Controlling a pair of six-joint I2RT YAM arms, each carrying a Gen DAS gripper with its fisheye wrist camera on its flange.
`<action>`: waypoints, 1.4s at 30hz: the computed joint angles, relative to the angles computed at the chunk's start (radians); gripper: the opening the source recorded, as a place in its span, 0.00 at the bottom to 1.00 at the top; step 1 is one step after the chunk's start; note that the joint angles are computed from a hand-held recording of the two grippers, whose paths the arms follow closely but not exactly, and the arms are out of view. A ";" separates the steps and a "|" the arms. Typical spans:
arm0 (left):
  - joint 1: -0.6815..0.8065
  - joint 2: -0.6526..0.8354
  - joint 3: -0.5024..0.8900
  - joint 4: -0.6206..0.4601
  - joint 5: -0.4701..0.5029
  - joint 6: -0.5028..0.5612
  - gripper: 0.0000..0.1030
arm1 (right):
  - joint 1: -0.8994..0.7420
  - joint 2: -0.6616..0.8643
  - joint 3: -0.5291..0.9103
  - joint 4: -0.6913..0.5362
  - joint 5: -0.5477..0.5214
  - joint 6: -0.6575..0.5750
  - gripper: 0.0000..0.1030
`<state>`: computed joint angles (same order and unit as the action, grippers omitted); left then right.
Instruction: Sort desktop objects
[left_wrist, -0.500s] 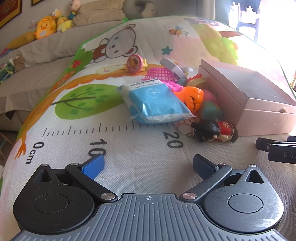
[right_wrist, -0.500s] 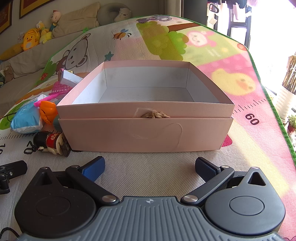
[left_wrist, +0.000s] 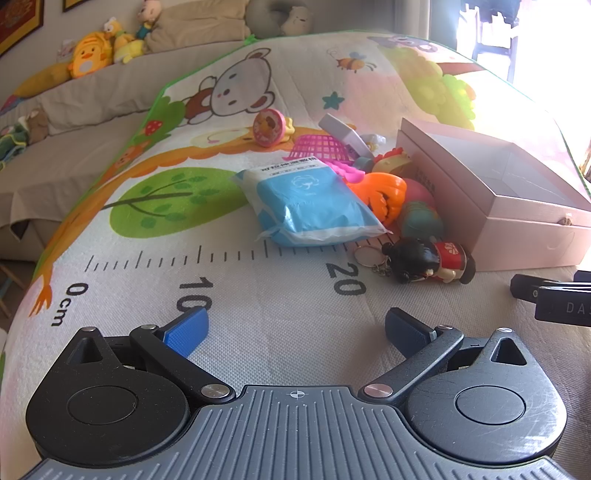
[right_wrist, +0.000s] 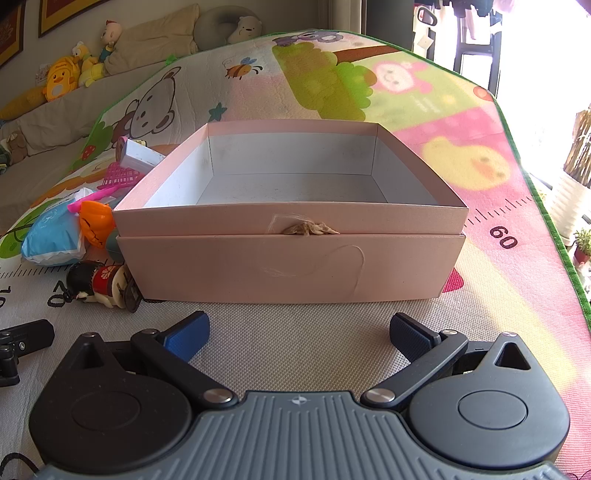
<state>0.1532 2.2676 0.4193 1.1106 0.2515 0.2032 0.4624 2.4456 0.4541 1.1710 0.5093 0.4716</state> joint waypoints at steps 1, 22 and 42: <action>0.000 0.000 0.000 0.000 0.000 0.000 1.00 | 0.000 0.000 0.000 0.000 0.000 0.000 1.00; 0.000 0.000 0.000 0.000 0.000 0.000 1.00 | -0.022 0.014 0.012 0.012 -0.017 -0.016 1.00; 0.002 -0.076 0.031 -0.167 0.011 0.058 1.00 | -0.094 -0.225 -0.027 -0.316 -0.229 -0.096 1.00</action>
<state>0.1552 2.1920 0.4507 0.9440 0.2623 0.2617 0.3681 2.2208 0.4276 0.8552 0.2804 0.3751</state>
